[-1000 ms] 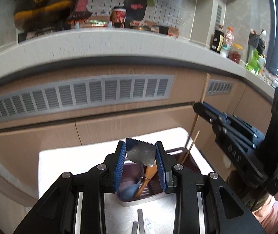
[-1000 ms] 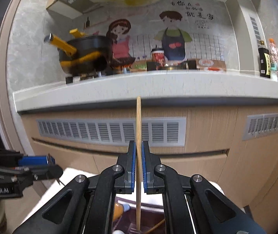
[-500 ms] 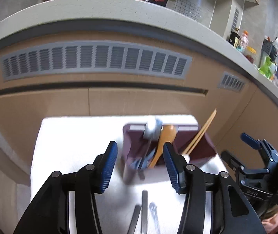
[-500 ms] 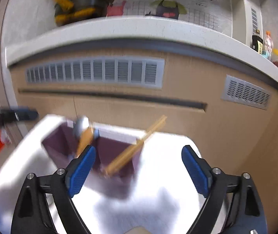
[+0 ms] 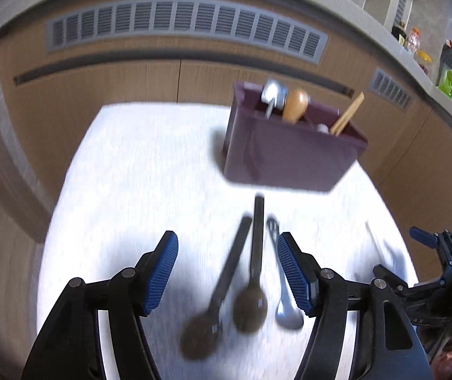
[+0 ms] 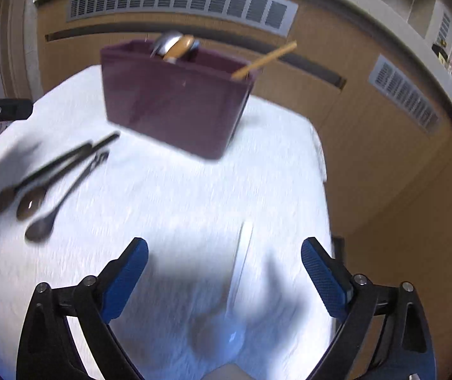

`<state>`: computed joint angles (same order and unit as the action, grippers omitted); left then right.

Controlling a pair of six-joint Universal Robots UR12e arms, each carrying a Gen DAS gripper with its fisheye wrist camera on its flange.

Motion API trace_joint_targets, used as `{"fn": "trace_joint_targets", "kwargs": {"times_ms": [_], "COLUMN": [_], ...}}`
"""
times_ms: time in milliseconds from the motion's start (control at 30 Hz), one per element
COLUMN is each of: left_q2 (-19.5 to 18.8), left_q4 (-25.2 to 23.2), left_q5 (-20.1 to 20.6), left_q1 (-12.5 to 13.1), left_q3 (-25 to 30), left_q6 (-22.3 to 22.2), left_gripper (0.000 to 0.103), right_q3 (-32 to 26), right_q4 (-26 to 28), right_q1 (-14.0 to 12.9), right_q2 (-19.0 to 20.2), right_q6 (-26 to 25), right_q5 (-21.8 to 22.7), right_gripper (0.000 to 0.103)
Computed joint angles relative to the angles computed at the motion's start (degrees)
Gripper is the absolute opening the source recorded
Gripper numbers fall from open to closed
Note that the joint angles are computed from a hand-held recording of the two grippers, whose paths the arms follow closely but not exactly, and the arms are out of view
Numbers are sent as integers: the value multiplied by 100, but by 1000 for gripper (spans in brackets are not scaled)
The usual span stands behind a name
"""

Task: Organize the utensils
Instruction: 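Withdraw both open grippers back over the remaining spoons, then grasp the white plastic spoon with the right gripper while the left gripper grasps a dark spoon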

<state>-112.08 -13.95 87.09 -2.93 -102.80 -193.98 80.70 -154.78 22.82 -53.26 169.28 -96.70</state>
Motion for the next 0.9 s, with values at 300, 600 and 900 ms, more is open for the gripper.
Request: {"fn": "trace_joint_targets", "kwargs": {"times_ms": [300, 600, 900], "left_q2": [242, 355, 406], "left_q4": [139, -112, -253], "left_q5": [324, 430, 614], "left_q1": [-200, -263, -248], "left_q3": [-530, -733, -736], "left_q6": [194, 134, 35], "left_gripper": [70, 71, 71], "right_q3": [794, 958, 20], "right_q4": [-60, -155, 608], "right_q1": [-350, -421, -352], "right_q2": [-445, -490, -37], "right_q6": [1412, 1538, 960], "right_q5": [629, 958, 947], "right_gripper": [98, 76, 32]}}
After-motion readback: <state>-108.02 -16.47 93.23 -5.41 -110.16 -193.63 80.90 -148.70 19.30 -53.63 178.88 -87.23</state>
